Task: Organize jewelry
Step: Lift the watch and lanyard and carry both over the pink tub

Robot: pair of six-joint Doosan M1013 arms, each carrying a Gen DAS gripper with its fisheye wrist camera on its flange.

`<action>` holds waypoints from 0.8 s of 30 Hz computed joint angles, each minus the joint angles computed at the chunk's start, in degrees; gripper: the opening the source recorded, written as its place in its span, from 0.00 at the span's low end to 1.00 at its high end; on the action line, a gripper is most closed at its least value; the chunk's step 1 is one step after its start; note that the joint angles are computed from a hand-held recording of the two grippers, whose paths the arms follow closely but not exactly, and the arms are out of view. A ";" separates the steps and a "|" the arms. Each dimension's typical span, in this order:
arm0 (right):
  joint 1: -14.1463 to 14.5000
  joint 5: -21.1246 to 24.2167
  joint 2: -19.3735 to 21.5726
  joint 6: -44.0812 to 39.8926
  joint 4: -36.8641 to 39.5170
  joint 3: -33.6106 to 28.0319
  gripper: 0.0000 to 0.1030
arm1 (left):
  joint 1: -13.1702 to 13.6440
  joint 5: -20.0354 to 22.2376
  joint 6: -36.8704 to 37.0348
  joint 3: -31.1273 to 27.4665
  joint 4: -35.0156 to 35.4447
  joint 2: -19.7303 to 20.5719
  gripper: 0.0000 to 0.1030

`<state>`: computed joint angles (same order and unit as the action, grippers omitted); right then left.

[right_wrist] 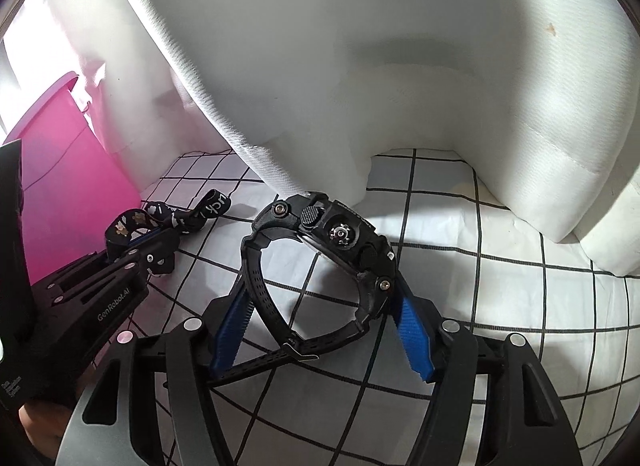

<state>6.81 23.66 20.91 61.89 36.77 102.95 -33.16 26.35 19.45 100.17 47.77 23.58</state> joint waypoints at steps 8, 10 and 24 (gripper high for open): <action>-1.24 0.05 -3.18 -1.25 2.89 3.70 0.62 | -0.89 -1.90 -2.25 3.06 1.70 -3.25 0.07; -1.54 -0.07 -4.27 -1.72 3.45 4.73 0.62 | -1.77 -1.52 -2.02 2.53 1.10 -3.20 0.07; -2.48 0.81 -14.12 0.74 -1.14 10.42 0.62 | -5.49 0.62 -4.70 6.80 2.77 -10.13 0.07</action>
